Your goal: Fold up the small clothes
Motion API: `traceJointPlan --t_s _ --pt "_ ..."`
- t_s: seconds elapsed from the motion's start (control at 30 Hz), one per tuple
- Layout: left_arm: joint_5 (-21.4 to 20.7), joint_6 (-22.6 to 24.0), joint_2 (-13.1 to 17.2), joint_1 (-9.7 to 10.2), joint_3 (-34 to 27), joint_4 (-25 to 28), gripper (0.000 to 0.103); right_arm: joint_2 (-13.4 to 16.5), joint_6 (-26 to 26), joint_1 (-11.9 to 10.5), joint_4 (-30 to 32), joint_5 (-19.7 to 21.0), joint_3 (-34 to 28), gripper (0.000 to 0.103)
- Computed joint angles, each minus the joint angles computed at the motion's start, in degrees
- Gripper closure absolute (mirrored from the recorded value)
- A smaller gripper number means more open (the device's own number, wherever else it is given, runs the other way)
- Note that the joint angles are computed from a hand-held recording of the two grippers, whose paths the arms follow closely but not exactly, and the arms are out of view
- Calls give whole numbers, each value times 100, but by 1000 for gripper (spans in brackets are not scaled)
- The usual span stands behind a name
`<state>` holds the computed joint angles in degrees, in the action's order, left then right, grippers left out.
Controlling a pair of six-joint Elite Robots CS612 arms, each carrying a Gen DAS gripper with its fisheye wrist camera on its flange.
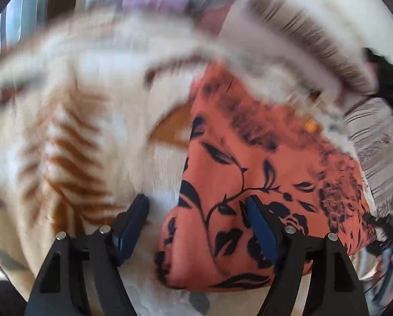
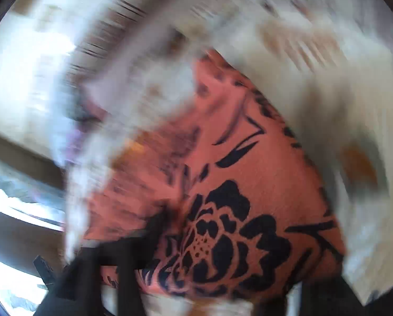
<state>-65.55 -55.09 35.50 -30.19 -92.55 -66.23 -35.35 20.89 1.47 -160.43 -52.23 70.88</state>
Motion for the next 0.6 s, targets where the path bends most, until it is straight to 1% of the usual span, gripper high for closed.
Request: traceJointPlan --t_s 0.03,0.07,0.1,0.17,0.2,0.23,0.27,0.3,0.33,0.37,0.4,0.47,0.57,0.6 --pt "-34 3 -134 -25 57 401 25 -84 50 -58 -273 133 169 35" --pt "-156 -53 -227 -26 68 562 25 -178 140 -69 -305 55 304 34" --pt "-141 -125 -231 -51 -9 483 25 -255 182 -93 -297 58 398 33" --pt "198 -253 -175 -150 -175 184 22 -398 152 -128 -572 23 642 32" --pt "334 -214 -150 -191 -214 105 16 -457 77 -136 -682 -4 763 32" --pt "464 -116 -138 -221 -211 163 14 -514 10 -142 -770 -29 899 30" --pt "370 -118 -202 -184 -118 458 14 -566 -57 -151 -763 -50 1017 26" --pt "36 -233 -257 -78 36 815 14 -618 -145 -139 -651 -84 1086 26" --pt "-224 -418 -168 -15 59 932 14 -662 -269 -148 -511 -73 1147 26" --pt "-244 -364 -103 -10 -130 809 14 -682 -303 -157 -471 -44 1213 26" --pt "-59 -291 -61 -76 -218 770 15 -705 -254 -165 -538 -19 1289 26" --pt "-85 -384 -142 -117 -267 1078 15 -768 -238 -189 -777 16 1460 26" --pt "454 -393 -143 -262 -476 969 15 -864 -339 -188 -1012 -17 1613 26" --pt "533 -343 -169 -288 -506 847 15 -901 -398 -183 -1083 -1 1641 26"
